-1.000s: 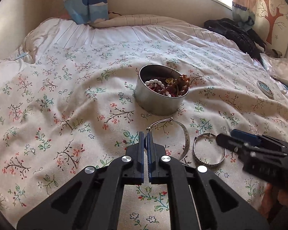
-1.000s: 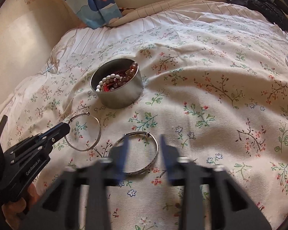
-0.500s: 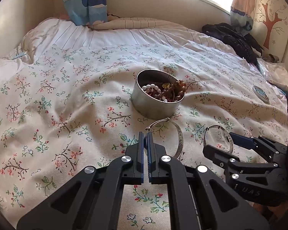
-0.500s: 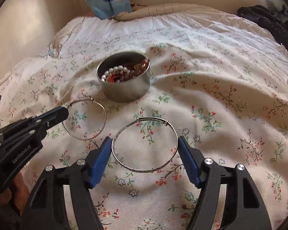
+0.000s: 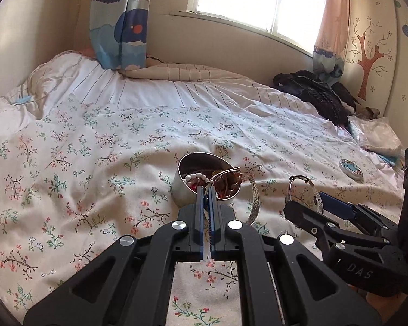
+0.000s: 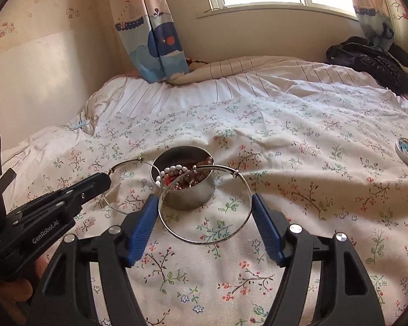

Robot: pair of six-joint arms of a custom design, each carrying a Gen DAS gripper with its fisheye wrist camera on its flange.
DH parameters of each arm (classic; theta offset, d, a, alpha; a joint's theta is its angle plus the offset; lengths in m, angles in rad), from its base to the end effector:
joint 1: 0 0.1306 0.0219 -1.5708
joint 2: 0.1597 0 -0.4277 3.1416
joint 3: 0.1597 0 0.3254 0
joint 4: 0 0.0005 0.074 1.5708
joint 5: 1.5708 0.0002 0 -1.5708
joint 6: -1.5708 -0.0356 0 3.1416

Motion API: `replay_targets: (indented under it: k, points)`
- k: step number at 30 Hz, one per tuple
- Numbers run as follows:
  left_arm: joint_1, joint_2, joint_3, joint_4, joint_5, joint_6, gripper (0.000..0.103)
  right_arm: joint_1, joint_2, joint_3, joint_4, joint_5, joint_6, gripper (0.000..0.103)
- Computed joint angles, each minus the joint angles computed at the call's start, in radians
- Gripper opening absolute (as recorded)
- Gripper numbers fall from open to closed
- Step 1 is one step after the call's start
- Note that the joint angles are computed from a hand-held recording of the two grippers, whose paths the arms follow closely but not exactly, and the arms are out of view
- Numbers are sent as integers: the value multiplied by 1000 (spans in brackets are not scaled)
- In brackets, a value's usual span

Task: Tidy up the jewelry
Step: 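Carry both silver bangles over the tin and open both grippers inside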

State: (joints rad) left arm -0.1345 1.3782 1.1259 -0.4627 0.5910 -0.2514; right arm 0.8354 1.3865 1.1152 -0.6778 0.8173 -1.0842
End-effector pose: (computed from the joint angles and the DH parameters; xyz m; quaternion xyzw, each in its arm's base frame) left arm 0.3946 -0.0739 0.4088 0.2855 0.8311 -0.2413 0.4118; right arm 0.2759 0.2655 0.3909 0.2290 0.8518 0.0129 0.4709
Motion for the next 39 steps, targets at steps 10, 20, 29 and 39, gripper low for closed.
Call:
replay_targets:
  k: [10, 20, 29, 39]
  points:
    - [-56, 61, 45, 54, -33, 80, 3, -54, 11, -2, 134, 6, 137, 68]
    - [-97, 125, 86, 71, -68, 110, 3, -117, 15, -23, 220, -19, 183, 68]
    - [-122, 185, 120, 61, -100, 120, 3, -162, 21, -44, 266, -62, 196, 68]
    - [-79, 228, 164, 48, -113, 218, 22, -204, 76, -19, 302, -142, 257, 68]
